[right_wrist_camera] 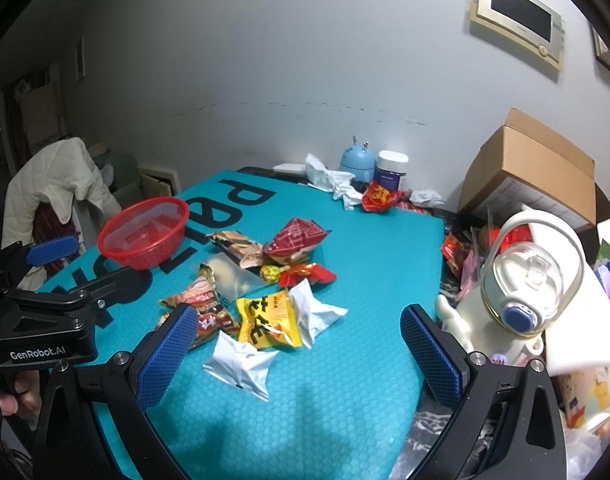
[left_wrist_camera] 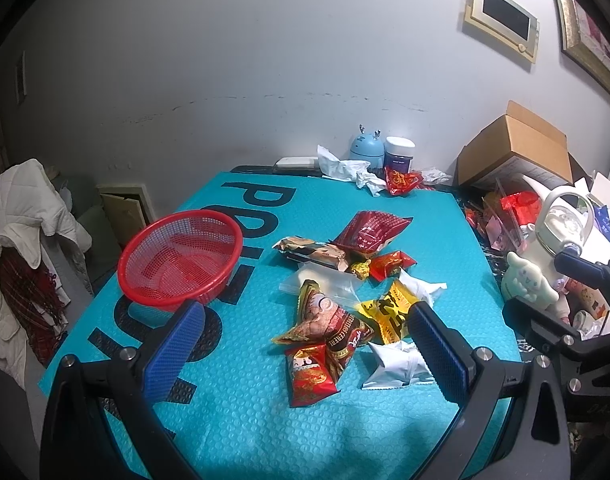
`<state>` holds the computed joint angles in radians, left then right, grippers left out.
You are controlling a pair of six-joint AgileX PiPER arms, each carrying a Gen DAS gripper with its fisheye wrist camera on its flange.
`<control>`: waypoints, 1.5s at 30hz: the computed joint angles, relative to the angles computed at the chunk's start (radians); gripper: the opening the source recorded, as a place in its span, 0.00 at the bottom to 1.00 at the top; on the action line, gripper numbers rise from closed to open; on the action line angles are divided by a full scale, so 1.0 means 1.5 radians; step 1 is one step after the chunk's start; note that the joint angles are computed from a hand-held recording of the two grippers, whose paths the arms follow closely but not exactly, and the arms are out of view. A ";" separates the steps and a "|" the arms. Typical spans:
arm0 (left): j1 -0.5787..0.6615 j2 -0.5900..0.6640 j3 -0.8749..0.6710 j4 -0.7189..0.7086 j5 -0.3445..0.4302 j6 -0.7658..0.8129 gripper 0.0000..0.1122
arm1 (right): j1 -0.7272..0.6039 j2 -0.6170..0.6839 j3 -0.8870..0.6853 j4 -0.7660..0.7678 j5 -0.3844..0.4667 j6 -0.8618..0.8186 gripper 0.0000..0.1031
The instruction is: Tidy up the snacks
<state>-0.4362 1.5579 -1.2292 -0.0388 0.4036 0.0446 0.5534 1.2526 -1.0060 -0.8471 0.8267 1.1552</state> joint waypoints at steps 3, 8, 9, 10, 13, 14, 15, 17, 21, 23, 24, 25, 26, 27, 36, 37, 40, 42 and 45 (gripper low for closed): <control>0.000 -0.001 -0.001 -0.003 0.001 0.003 0.92 | 0.000 0.000 0.001 0.000 -0.001 0.000 1.00; -0.001 -0.001 0.001 -0.001 0.000 0.001 0.92 | -0.001 0.000 0.000 0.001 -0.001 -0.001 1.00; -0.001 -0.002 0.001 -0.003 0.000 0.001 0.92 | -0.002 -0.001 0.001 0.001 -0.003 -0.001 1.00; -0.001 -0.002 0.001 -0.002 0.000 0.001 0.92 | -0.001 -0.001 0.000 0.002 -0.002 -0.001 1.00; -0.002 -0.005 0.004 -0.002 -0.003 -0.001 0.92 | -0.001 -0.001 0.001 0.002 -0.002 -0.001 1.00; -0.002 -0.006 0.005 -0.002 -0.004 0.000 0.92 | 0.001 0.000 -0.001 0.001 -0.001 0.000 1.00; -0.002 -0.007 0.006 -0.005 -0.004 0.002 0.92 | -0.001 -0.001 0.001 0.002 -0.002 -0.001 1.00; -0.003 -0.009 0.007 -0.004 -0.003 0.002 0.92 | 0.000 -0.001 0.000 0.002 -0.002 0.000 1.00; 0.001 -0.012 0.007 -0.018 -0.002 0.016 0.92 | 0.001 0.001 -0.006 0.004 0.001 -0.002 1.00; 0.004 -0.014 0.005 -0.033 0.001 0.031 0.92 | 0.003 0.002 -0.013 0.007 0.004 -0.003 1.00; 0.007 -0.014 0.004 -0.040 0.003 0.038 0.92 | 0.002 0.002 -0.015 0.008 0.003 -0.005 1.00; 0.010 -0.014 0.000 -0.054 0.008 0.052 0.92 | 0.005 0.003 -0.020 0.007 0.007 -0.004 1.00; 0.012 -0.014 -0.002 -0.060 0.009 0.058 0.92 | 0.008 0.004 -0.024 0.006 0.010 -0.002 1.00; 0.013 -0.014 -0.003 -0.067 0.010 0.064 0.92 | 0.007 0.003 -0.024 0.006 0.009 -0.003 1.00; 0.046 -0.013 -0.009 -0.169 0.023 0.180 0.92 | 0.026 0.008 -0.034 -0.004 0.023 0.015 1.00; 0.047 -0.014 -0.007 -0.176 0.022 0.187 0.92 | 0.029 0.008 -0.033 -0.006 0.022 0.021 1.00; 0.060 -0.018 0.001 -0.217 0.019 0.233 0.92 | 0.035 0.009 -0.031 -0.006 0.020 0.031 1.00; 0.068 -0.018 0.006 -0.240 0.022 0.258 0.92 | 0.042 0.012 -0.029 -0.008 0.020 0.041 1.00; 0.077 -0.017 0.014 -0.264 0.023 0.285 0.92 | 0.049 0.020 -0.025 -0.005 0.018 0.052 1.00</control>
<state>-0.3201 1.5327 -1.2076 -0.4346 0.4380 0.4715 0.6261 1.2823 -1.0437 -0.8546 0.8533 1.2336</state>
